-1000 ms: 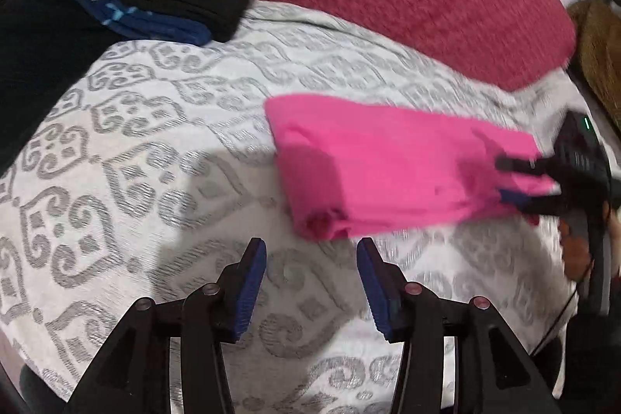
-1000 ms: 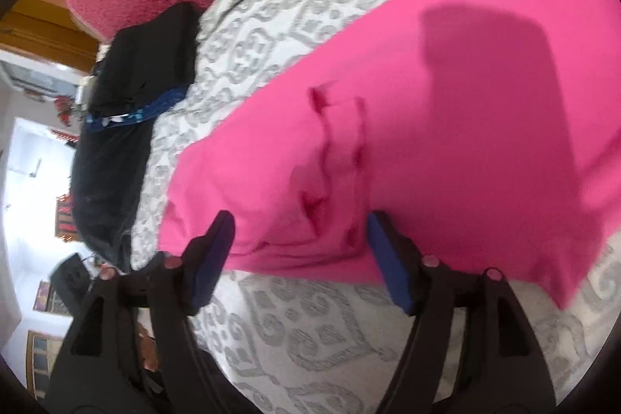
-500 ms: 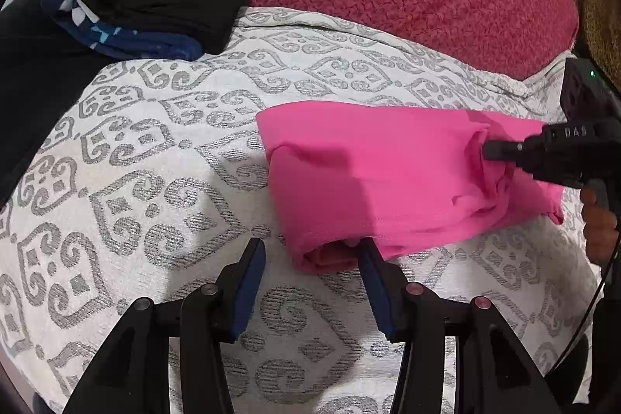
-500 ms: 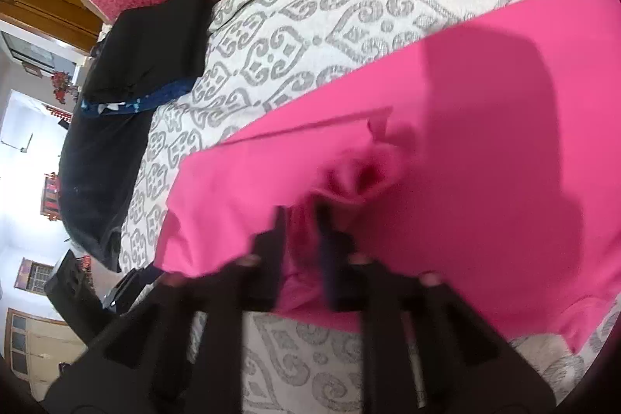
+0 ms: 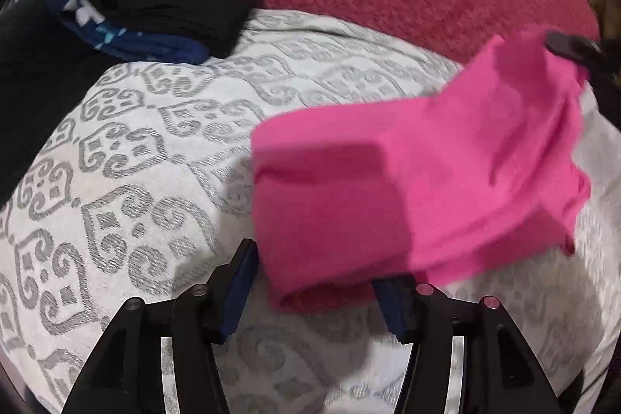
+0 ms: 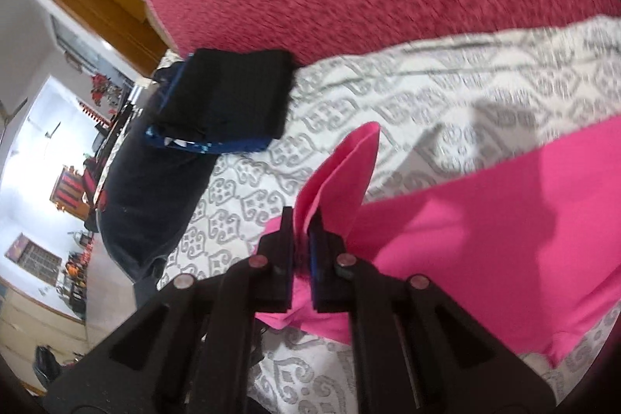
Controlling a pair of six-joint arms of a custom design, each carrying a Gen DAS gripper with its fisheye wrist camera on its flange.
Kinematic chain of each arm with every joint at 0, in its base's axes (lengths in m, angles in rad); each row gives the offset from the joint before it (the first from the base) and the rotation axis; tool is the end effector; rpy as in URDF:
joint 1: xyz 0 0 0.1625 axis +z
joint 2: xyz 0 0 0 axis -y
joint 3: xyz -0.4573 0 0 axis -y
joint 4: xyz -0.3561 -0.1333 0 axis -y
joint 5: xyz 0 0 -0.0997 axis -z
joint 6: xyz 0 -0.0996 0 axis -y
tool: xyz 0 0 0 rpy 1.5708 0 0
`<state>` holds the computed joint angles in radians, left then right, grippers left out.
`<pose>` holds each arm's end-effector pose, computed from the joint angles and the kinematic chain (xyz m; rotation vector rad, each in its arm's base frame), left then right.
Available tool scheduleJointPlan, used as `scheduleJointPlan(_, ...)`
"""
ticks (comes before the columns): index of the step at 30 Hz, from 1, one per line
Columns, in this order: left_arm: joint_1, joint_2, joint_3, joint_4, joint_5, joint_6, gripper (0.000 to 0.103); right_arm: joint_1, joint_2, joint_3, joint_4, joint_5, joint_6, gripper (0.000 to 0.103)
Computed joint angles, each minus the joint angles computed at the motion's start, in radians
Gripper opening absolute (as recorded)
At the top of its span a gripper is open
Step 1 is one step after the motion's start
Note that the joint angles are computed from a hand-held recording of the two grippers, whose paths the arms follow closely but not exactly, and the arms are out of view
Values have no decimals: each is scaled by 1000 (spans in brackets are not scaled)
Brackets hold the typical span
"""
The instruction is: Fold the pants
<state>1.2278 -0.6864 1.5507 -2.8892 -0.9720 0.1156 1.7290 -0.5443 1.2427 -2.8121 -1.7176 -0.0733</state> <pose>-0.0606 -0.7329 0.1513 0.3978 2.4952 -0.6668 0.2433 -0.7715 0.1375 0.2769 -2.8970 0.8182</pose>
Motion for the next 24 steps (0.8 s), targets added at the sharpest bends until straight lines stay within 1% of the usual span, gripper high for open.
scheduleJointPlan(2,3,-3,-2,-4,4,-22,25,7,0,-2,-4,0,-18,7)
scheduleJointPlan(3,1,-6,-3,13,29,-34,8,9,0,-3,-3,-2,-26,7)
scheduleJointPlan(4,-1,-11,-1,24,58,-48,8,11,3,-8,-2,-10,-33,7)
scheduleJointPlan(5,4,-22,5,29,47,-61,8,11,1,-5,-1,-13,-40,7)
scheduleJointPlan(6,12,-42,13,52,16,-80,9,11,2,-7,0,-17,-45,7)
scheduleJointPlan(8,17,-66,33,65,-18,-81,13,8,1,-9,4,-13,-53,7)
scheduleJointPlan(9,16,-73,45,59,-20,-75,15,7,2,-9,4,-13,-55,7)
scheduleJointPlan(12,9,-75,65,35,-3,-63,17,3,5,-10,2,-16,-55,7)
scheduleJointPlan(16,9,-62,56,45,6,-79,17,-3,4,-4,9,-25,-55,7)
scheduleJointPlan(20,-2,-59,57,27,17,-60,17,0,16,-36,33,-35,-51,7)
scheduleJointPlan(22,-9,-64,67,14,15,-57,17,10,23,-62,40,-21,-67,7)
scheduleJointPlan(24,-17,-66,71,6,13,-55,17,18,18,-62,26,1,-99,7)
